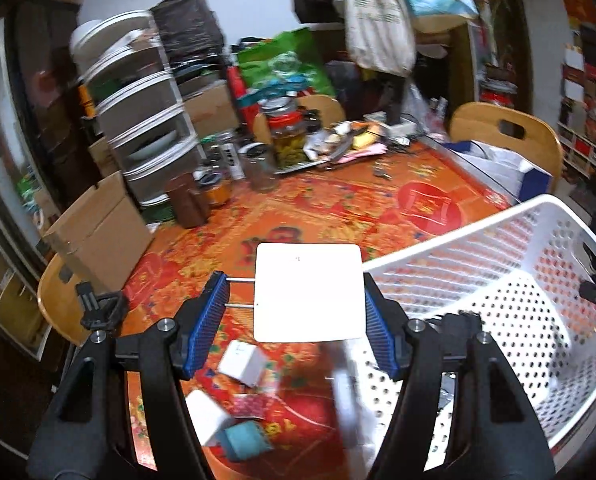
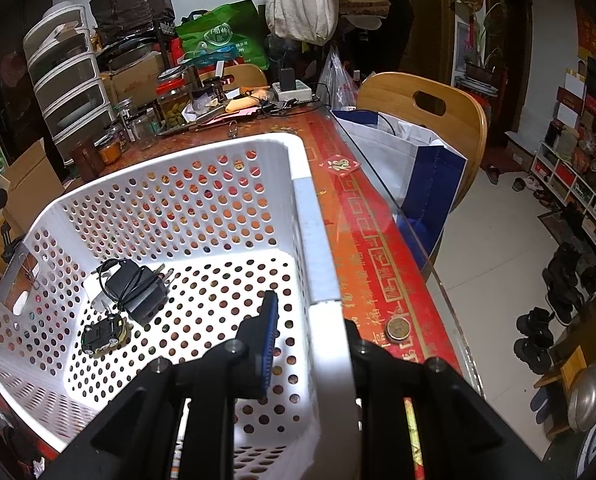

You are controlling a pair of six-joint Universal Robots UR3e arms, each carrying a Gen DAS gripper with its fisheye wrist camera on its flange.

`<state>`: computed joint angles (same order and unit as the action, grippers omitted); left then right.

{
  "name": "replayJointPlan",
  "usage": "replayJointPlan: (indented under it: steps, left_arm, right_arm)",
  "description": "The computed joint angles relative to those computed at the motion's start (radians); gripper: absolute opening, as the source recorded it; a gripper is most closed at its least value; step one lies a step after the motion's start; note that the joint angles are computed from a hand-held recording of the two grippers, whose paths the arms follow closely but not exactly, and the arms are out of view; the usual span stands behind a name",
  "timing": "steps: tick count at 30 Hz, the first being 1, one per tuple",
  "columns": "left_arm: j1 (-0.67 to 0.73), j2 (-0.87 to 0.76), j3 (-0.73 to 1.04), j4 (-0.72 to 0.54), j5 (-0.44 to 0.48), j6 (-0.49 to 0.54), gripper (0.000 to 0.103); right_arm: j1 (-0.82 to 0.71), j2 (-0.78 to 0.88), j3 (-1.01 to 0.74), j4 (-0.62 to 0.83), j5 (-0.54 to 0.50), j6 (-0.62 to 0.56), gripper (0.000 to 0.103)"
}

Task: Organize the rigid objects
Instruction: 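Reach the left tool to the white square charger and grasp it, then carry the white square charger into the basket and open the left tool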

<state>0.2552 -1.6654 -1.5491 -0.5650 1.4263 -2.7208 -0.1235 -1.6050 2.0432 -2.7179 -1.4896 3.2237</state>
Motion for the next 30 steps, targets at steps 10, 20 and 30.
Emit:
replayJointPlan:
  steps: [10,20,30]
  left_arm:
    - [-0.158,-0.059,0.072,-0.111,0.107,0.006,0.062]
    - [-0.235,-0.189,0.265,-0.342,0.136,0.044,0.062]
    - [-0.304,-0.336,0.402,-0.495,0.23,0.055,0.062]
  right_arm:
    - [-0.012,-0.008,0.016,-0.016,0.031,-0.015,0.019]
    - [-0.017,-0.01,0.019,-0.019,0.046,-0.028,0.019]
    - [-0.029,-0.014,0.024,-0.02,0.064,-0.04,0.02]
